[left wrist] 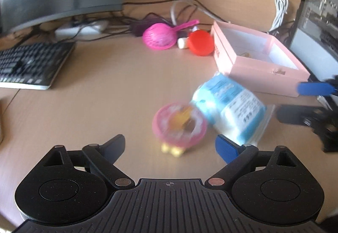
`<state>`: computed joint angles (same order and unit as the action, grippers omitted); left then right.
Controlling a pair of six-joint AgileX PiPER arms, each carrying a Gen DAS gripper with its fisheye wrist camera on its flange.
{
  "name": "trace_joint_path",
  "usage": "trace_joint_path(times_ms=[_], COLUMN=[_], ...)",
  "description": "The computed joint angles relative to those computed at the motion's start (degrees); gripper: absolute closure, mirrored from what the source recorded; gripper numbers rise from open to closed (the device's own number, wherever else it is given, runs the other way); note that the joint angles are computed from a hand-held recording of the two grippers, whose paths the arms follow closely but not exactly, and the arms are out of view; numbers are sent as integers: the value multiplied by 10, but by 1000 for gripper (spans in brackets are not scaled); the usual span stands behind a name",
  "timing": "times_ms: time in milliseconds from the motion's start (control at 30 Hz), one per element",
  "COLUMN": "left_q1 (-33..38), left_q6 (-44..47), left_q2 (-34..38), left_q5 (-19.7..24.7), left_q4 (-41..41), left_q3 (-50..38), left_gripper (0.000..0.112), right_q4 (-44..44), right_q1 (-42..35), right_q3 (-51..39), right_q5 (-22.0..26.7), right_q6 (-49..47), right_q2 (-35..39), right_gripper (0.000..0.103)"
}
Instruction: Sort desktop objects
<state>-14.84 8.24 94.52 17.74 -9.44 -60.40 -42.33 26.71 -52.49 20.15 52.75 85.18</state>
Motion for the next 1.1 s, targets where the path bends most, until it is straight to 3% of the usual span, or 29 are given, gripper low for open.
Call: trace_joint_path(times_ms=[100,200,400,600,700,733,767,800,867,933,1033,1100], left_q1=[-29,-40,-27,18,39,45,47,48,51,50,44,36], left_q6=[-114,-166,-121,-27,-1,7,6,6,27,58,111,148], left_q2=[37,51,3,-64,-85,-88,-91,-92,-93,-91,-81,-65], left_q5=[0,12,19,48,63,66,68,71,78,85,96,108], left_q4=[115,163,127,38,13,7,8,8,-8,-30,-67,-97], left_q3=[-36,-54,-16,35,48,50,52,51,47,40,17,-11], left_gripper=[37,51,51,51,51,51,51,51,51,51,51,51], right_q4=[-8,-13,-9,119,156,161,166,189,219,310,430,436], right_q1=[-14,-20,-9,-10,-9,-9,-8,-8,-9,-19,-42,-55], right_q3=[21,37,13,-86,-141,-155,-167,-181,-179,-162,-114,-84], right_q5=[8,5,-4,-16,-4,0,8,24,34,44,77,103], right_q6=[15,13,-11,-189,-226,-231,-234,-257,-284,-374,-501,-523], right_q2=[-18,-27,12,118,172,184,194,202,192,162,80,17], right_gripper=[26,24,23,20,20,26,42,45,48,49,49,49])
